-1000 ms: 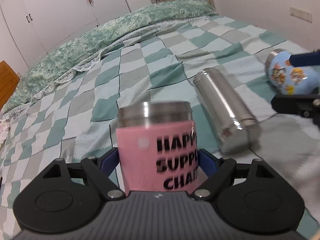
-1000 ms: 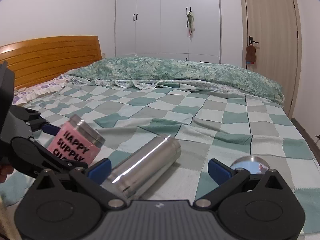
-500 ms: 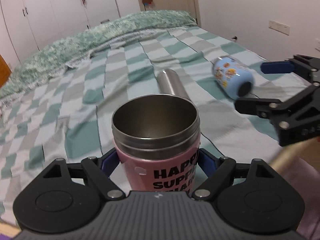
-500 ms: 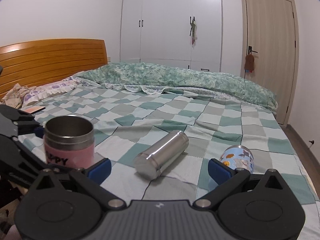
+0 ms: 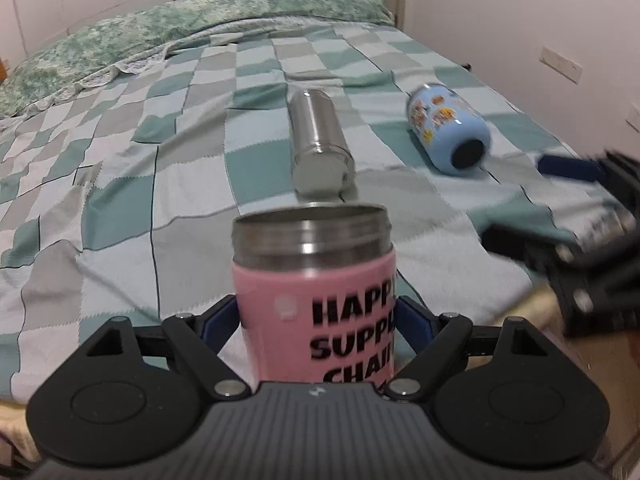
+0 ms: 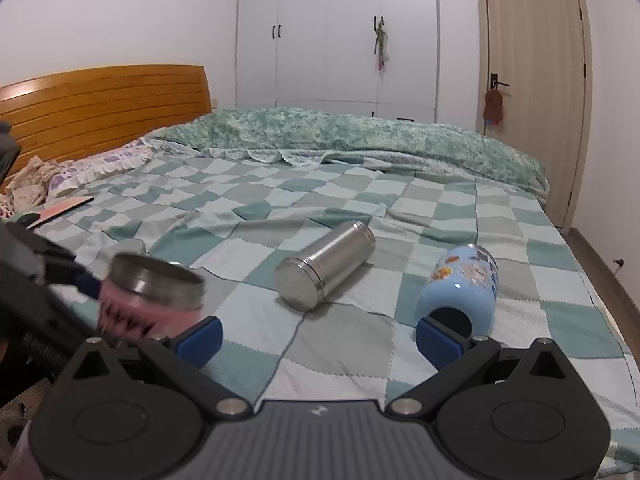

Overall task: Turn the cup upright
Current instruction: 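Lift the pink mug with the left tool and rotate it rim-up, then close the right tool on the pink mug while the left tool holds it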

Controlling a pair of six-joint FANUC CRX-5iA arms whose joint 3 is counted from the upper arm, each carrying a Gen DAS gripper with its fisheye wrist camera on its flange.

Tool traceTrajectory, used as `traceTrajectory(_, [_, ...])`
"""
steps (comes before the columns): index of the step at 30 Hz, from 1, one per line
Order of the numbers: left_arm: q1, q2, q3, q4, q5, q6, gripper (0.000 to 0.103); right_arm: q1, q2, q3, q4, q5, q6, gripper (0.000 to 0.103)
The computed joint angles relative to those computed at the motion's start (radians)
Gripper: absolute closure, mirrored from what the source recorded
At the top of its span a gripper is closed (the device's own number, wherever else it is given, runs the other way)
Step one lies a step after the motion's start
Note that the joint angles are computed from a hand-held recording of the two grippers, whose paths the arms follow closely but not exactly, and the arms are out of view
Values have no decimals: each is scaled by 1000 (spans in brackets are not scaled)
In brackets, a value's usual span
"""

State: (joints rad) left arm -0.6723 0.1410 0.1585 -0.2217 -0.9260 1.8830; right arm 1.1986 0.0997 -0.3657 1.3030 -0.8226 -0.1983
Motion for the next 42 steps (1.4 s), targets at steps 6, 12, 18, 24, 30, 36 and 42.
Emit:
traceTrajectory(6, [0, 29, 4, -40, 58, 29, 17, -2, 4, -2, -29, -7, 4, 0])
traceTrajectory(12, [-17, -35, -54, -146, 136, 80, 0, 2, 13, 14, -47, -21, 17, 0])
traceTrajectory(18, [-13, -137, -137, -267, 202, 169, 0, 2, 45, 66, -58, -6, 36, 0])
traceTrajectory(24, [14, -222, -234, -360, 253, 240, 0, 6, 136, 201, -142, 19, 110, 0])
traceTrajectory(30, [83, -282, -341, -331, 368, 207, 0, 0, 248, 389, -322, 24, 203, 0])
traceTrajectory(36, [120, -297, -396, -329, 437, 192, 0, -19, 354, 596, -557, -35, 309, 0])
traceTrajectory(42, [168, -298, -438, -266, 500, 129, 0, -50, 424, 734, -738, -77, 374, 0])
